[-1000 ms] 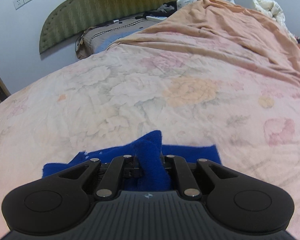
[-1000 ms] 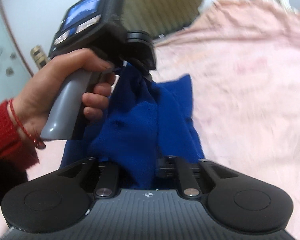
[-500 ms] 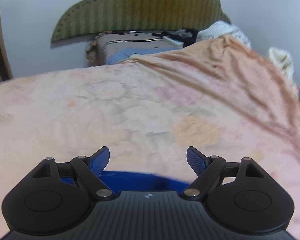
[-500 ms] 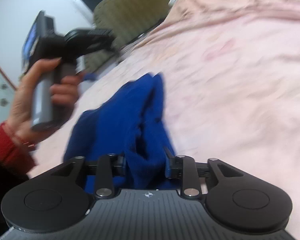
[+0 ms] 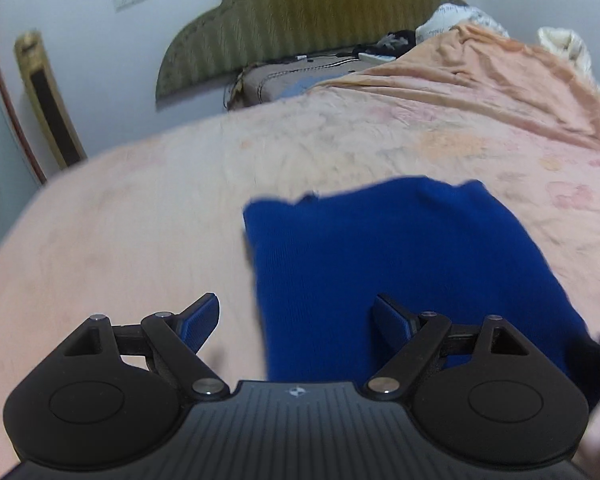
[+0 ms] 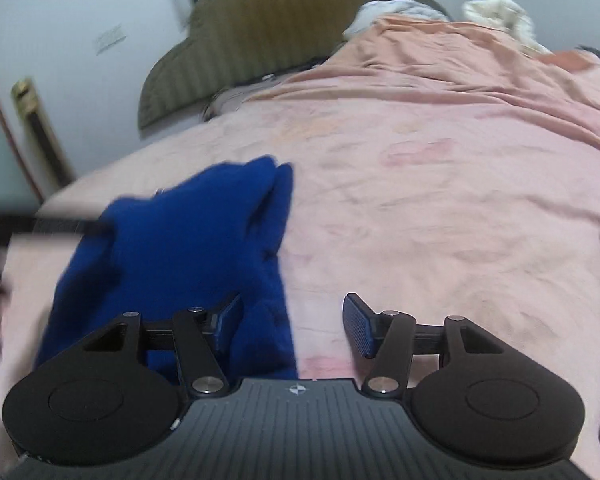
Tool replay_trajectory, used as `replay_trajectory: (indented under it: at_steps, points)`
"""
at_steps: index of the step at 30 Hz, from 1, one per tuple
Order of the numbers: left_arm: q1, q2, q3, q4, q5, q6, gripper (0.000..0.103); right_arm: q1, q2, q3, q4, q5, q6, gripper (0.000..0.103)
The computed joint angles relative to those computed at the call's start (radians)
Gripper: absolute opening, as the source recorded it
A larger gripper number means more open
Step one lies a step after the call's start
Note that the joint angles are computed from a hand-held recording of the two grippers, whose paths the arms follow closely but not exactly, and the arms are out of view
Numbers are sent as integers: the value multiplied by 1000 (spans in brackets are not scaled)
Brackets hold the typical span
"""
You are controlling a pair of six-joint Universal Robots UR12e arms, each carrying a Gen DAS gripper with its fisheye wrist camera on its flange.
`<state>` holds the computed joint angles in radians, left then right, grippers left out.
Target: Fold small clothes
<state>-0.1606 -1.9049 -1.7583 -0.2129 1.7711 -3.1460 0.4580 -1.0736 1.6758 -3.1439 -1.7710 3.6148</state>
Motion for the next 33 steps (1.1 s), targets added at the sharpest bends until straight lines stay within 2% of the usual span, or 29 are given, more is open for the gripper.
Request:
replay_trajectory:
  at_steps: [2, 5, 6, 9, 11, 14, 18, 20, 21, 22, 24, 25, 26, 27, 28, 30, 33]
  points:
    - [10, 25, -33, -10, -41, -61, 85, -7, -2, 9, -44, 25, -43, 67]
    - [26, 49, -64, -20, -123, -89, 85, -19, -2, -2, 20, 83, -53, 69]
    - [27, 49, -66, -18, -123, -85, 85, -22, -5, -2, 49, 89, -40, 69]
    - [38, 57, -73, -17, -117, -77, 85, -35, -17, 12, 13, 155, -43, 68]
    - [67, 76, -92, -32, -198, -90, 85, -52, -27, 22, 2, 242, -55, 67]
    - [115, 103, -139, -38, -337, -122, 85, -76, -33, 30, 39, 328, -42, 67]
    - [171, 115, -190, -30, -516, -182, 86, -117, -36, 53, 6, 470, -31, 67]
    - [185, 110, -210, 29, -577, -195, 89, -140, -24, 58, -36, 583, -15, 66]
    - [194, 104, -212, 43, -620, -195, 89, -143, -15, 57, -52, 616, -7, 65]
    - [200, 95, -213, 61, -666, -196, 89, -141, -11, 58, -71, 621, -11, 64]
    - [198, 81, -208, 83, -695, -209, 88, -129, -4, 46, -71, 598, -7, 58]
    - [193, 77, -205, 89, -690, -211, 76, -123, -4, 39, -57, 575, 10, 50]
    - [191, 74, -201, 86, -695, -209, 57, -118, -5, 33, -39, 554, 29, 35]
    - [191, 74, -194, 52, -700, -202, 30, -117, -5, 28, -23, 547, 51, 27]
    - [190, 73, -193, 48, -688, -213, 23, -117, -4, 25, -13, 546, 81, 22]
    - [199, 73, -205, 80, -702, -237, 13, -113, -7, 30, -20, 533, 105, 20]
    - [202, 87, -215, 87, -684, -237, 11, -104, -11, 35, -18, 530, 125, 18]
